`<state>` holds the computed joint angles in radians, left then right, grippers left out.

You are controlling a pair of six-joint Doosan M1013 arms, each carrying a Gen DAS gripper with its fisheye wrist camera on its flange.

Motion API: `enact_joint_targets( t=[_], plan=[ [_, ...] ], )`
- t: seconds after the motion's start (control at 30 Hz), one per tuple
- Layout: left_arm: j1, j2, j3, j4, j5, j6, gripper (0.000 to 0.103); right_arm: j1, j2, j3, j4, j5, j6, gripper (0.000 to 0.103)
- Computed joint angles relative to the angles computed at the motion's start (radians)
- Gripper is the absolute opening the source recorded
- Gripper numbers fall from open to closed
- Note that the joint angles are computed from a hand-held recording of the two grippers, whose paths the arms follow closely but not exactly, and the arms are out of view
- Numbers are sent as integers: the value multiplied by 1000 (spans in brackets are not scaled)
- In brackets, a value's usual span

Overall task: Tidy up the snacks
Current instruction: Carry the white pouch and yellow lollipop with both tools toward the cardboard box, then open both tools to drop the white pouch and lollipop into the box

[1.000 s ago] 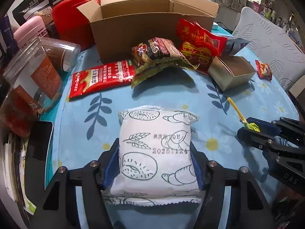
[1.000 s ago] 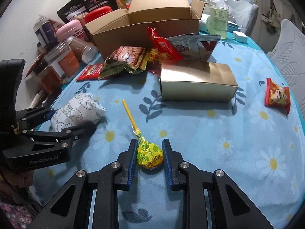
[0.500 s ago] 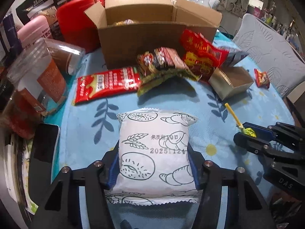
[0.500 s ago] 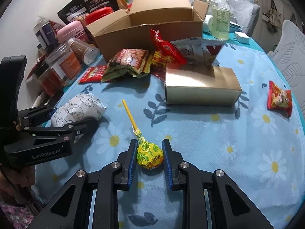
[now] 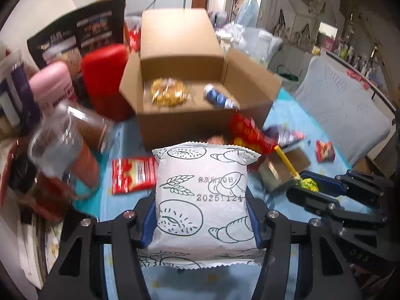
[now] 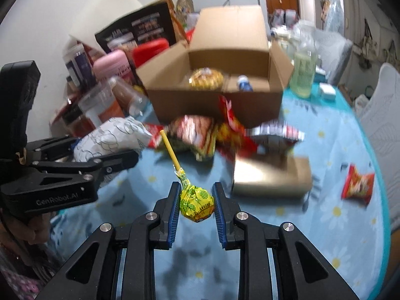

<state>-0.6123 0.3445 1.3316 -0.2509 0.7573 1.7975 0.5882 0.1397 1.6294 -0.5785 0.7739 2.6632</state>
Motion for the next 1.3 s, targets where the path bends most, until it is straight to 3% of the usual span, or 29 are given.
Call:
enact_joint_targets(
  t=[0.7, 1.0, 1.3],
  plan=[
    [4, 64, -184, -71, -131, 53, 58, -74, 18, -103, -153, -109, -46, 25],
    [11, 135, -307, -80, -161, 27, 58, -137, 42, -162, -104, -159, -130, 25],
    [4, 244, -480, 3, -143, -49, 58, -218, 88, -218, 9, -196, -219, 25]
  ],
)
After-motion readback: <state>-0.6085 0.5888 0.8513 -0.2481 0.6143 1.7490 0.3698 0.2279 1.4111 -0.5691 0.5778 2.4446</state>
